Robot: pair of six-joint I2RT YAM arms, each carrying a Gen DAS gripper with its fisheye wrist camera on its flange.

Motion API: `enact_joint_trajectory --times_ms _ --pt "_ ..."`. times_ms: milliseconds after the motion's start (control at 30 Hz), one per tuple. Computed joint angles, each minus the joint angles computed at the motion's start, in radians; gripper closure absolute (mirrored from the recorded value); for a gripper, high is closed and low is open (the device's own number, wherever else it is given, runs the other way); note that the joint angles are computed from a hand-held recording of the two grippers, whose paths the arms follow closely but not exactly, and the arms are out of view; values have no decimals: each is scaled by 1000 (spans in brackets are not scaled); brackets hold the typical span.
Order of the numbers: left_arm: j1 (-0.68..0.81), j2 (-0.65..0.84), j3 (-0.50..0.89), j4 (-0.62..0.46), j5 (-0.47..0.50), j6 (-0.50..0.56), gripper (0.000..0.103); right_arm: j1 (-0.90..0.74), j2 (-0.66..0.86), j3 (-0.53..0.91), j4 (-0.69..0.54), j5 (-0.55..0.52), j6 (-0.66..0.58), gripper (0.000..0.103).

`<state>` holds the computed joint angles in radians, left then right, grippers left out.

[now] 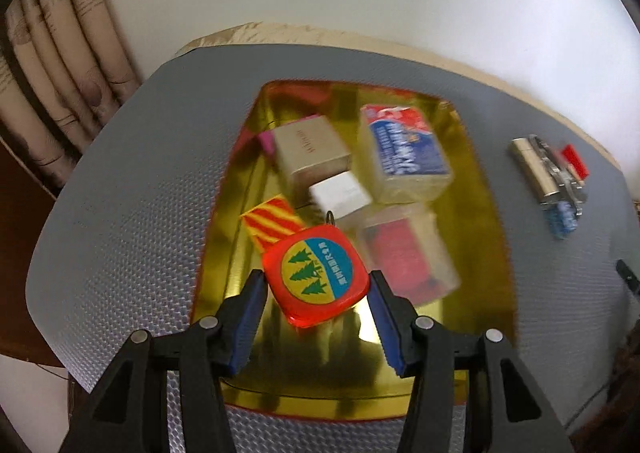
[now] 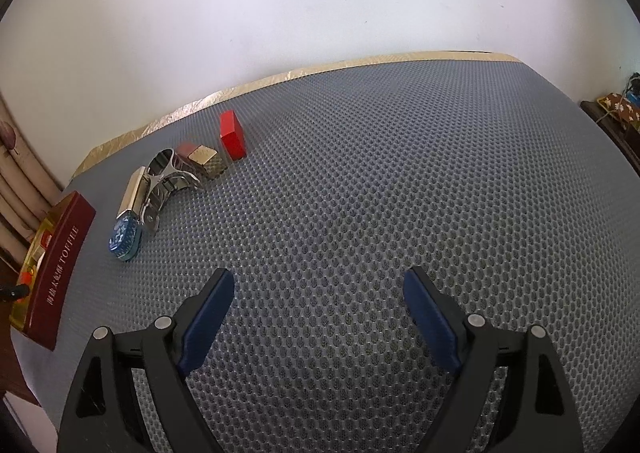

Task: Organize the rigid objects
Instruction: 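Lower the tape measure into the tin and open the left gripper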

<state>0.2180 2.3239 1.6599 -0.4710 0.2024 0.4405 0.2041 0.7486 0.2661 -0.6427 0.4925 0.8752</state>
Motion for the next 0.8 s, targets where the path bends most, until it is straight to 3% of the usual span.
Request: enact_joint_trajectory --times_ms 100,233,300,433,600,800 --pt "16 34 31 -20 22 -9 50 14 66 11 30 10 7 16" --pt "14 12 -24 69 -6 -19 50 26 150 30 62 20 10 14" --pt "15 5 -15 43 -4 -23 50 29 183 37 77 24 10 14" --pt "28 -104 -107 79 44 -48 50 22 192 52 112 -15 -36 19" --pt "70 -317 -312 104 143 -120 48 10 314 238 161 -118 -216 21" --pt "56 -478 -593 348 122 -123 48 -157 615 526 154 -185 -509 23"
